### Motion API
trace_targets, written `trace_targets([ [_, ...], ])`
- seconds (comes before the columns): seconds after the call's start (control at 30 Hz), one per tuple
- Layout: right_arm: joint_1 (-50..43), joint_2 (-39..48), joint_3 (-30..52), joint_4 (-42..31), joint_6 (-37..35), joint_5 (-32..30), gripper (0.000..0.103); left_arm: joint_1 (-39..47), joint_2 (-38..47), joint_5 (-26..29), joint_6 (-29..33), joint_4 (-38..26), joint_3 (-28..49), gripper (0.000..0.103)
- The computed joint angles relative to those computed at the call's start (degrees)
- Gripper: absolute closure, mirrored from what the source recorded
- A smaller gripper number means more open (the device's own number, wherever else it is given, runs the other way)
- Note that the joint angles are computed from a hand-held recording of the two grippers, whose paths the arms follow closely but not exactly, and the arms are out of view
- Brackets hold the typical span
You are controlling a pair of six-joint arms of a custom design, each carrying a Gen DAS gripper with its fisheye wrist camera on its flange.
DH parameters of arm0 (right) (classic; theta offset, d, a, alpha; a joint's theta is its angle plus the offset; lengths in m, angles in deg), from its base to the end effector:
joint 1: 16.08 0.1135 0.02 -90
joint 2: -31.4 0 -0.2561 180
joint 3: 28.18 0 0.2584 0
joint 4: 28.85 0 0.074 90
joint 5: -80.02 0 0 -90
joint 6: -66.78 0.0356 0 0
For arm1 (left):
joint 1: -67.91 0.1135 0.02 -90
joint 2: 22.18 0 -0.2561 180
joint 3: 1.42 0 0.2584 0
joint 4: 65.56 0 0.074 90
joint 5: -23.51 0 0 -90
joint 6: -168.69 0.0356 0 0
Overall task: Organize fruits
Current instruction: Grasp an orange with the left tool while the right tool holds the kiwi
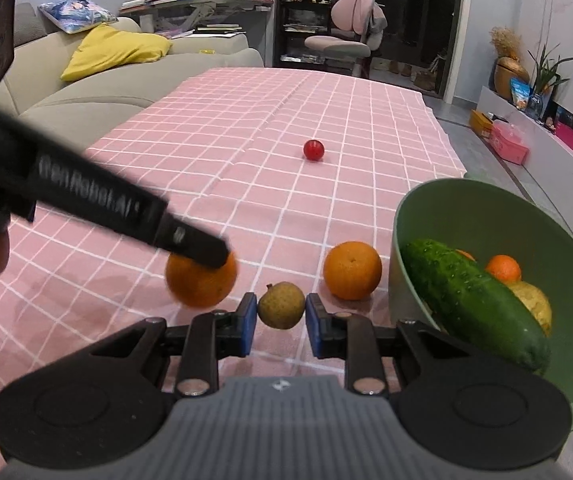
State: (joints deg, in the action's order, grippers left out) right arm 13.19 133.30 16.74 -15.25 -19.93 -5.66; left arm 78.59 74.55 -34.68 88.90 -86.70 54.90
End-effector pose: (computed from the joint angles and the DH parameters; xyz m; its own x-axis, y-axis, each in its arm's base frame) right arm 0.2571 0.1410 0.0722 -0.6234 -0.2838 -0.7286 -0.4047 0.9144 -0.0099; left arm 0.2948 0.0365 0.1087 -0.8345 -0.0041 -0.5510 0.2410 0.8965 -0.3717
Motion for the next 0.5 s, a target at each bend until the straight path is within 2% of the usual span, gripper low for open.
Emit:
trace_targets([
  [0.1, 0.1, -0.6, -0.3, -1.1, -0.3, -0.4, 0.081, -1.3, -0.8, -4.4, 3.1, 0.2, -1.9, 0.067],
  [0.27, 0.9, -0.3, -0.5, -1.7, 0.1, -0.1, 0.081, -2.3, -2.1, -6.1, 5.1, 2.0, -4.2, 0.065],
  [0.4, 0.8, -0.5, -0.4, -2.5, -0.3, -0.4, 0.081, -2.9, -2.3, -7.1, 8.0, -1.4, -3.5, 0.055],
  [0.47, 0.8, -0.6, -0.5, -2.6, -0.6, -0.2, 0.081, -3.0, -2.3, -8.0, 8.2, -1.6, -3.8, 0.044],
  [0.5, 0.7, -0.6, -0.5, -2.9, -0.5, -0.2, 0.081, -2.8, -1.9, -8.0, 7.9, -2.0, -3.6, 0.042],
])
